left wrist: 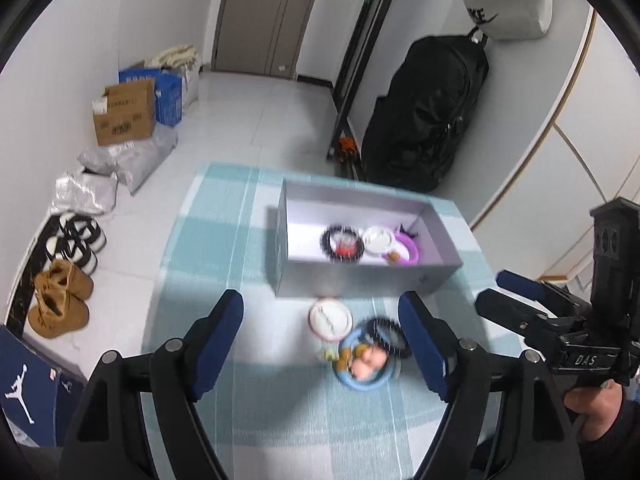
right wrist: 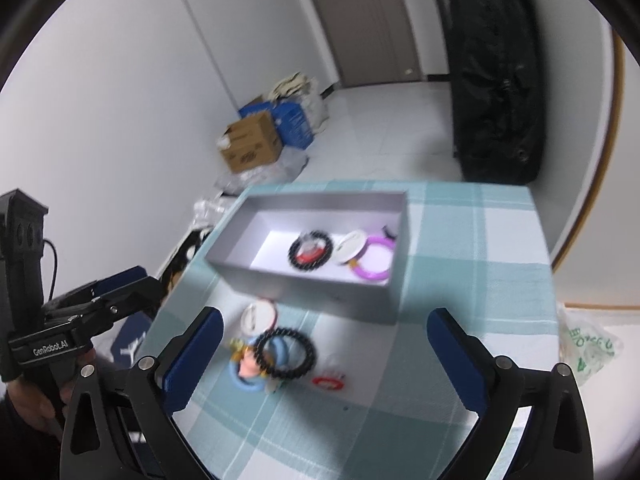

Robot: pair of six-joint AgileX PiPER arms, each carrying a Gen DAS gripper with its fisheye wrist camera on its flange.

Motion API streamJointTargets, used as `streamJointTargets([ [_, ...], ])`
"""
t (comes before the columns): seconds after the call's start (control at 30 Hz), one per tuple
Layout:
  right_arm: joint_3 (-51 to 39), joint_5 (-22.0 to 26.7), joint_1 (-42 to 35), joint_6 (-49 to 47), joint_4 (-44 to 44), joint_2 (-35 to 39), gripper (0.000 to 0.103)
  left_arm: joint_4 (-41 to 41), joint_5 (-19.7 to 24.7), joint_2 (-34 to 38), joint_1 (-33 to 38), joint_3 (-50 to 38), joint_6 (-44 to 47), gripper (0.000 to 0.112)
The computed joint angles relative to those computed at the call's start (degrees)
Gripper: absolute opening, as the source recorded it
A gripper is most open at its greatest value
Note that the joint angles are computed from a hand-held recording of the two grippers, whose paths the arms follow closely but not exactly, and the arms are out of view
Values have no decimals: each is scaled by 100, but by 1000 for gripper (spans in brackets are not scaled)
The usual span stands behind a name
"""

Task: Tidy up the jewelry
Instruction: 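Grasp the black coil hair tie with the right tool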

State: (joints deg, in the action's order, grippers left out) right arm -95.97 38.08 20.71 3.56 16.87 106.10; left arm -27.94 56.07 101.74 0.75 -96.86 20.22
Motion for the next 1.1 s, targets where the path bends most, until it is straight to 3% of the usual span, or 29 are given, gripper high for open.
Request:
streamJointTargets([
  [0.17, -250, 365, 29, -487, 520, 339, 102, -102, 62, -61, 96, 176, 190, 76],
  [0.27, -453, 602, 62, -679, 684, 543, 100, -603, 694, 211, 339, -178, 324, 76],
  [0.4, -645, 883, 26, -1079, 1137, 788, 88, -842, 799, 235, 507, -224, 377, 76],
  [0.6, -1085, 1135, 109, -965, 871, 1165, 69, -1061, 939, 322, 636, -286, 410, 76],
  [0.87, -1761, 1471, 286, -614, 297, 1611, 66, -1100, 1032, 402, 687, -397, 494, 76],
  [0.93, -1917, 1545, 226, -672, 501, 1745, 64, -1117, 1053, 423, 707, -418, 505, 76],
  [1.0, -1994, 1589, 211, -724, 591, 1800, 54, -1119, 1088, 451, 721, -448, 485, 76],
  [1.1, -1995, 1587, 229, -796, 630, 1797, 49, -1167, 1169, 508, 747, -512, 470, 76],
])
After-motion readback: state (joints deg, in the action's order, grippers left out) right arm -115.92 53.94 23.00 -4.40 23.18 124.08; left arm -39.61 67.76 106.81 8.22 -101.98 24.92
